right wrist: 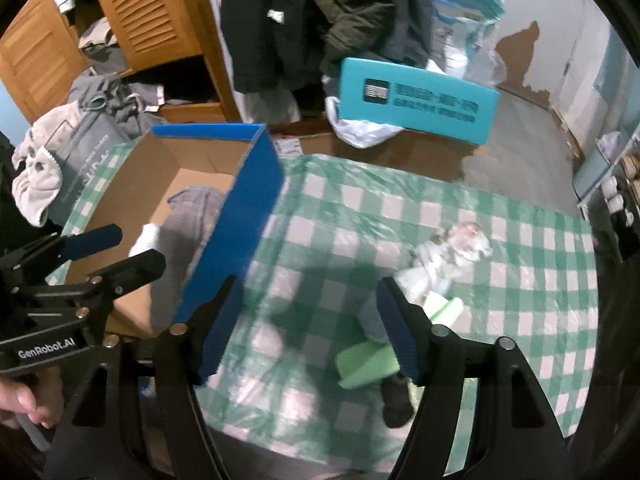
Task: Organize soft objects
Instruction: 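Withdraw both tools from the box back over the table, then grasp the green glittery scrubber with the right tool while the left tool grasps the grey sock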
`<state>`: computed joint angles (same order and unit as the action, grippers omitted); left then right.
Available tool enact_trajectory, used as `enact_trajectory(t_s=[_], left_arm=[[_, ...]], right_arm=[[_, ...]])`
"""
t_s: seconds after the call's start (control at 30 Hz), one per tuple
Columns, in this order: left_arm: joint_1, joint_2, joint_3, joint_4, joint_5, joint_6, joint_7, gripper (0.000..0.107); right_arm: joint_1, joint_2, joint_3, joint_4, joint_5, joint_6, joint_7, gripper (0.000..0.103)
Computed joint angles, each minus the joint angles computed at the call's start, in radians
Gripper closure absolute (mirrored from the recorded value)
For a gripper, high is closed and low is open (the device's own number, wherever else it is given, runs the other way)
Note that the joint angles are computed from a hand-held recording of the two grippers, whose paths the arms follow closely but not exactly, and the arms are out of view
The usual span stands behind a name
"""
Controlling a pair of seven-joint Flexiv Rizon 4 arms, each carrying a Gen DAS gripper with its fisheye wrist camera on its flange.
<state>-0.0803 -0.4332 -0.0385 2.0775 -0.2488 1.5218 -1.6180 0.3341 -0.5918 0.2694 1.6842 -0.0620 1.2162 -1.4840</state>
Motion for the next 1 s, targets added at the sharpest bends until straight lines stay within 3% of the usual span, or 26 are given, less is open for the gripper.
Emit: enact_trajectory(t_s=[0.17, 0.57, 1.0], left_arm=[[-0.054, -0.023, 0.028, -0.048, 0.034, -0.047, -0.014, 0.032], [-0.104, -0.091, 0.017, -0.142, 0.068, -0.131, -0.026, 0.032], [-0.142, -0.186, 0.022, -0.259, 0.090, -0.226, -0.036, 0.032]], right_arm=[[-0.034, 0.015, -0.011, 0.030, 0.020, 0.009, 0.006, 0.032], [-0.120, 0.016, -0.025, 0.061, 0.058, 0.015, 0.012, 0.032], [-0.145, -0.061, -0.061, 0.030, 0.041, -0.058, 0.049, 0.032]])
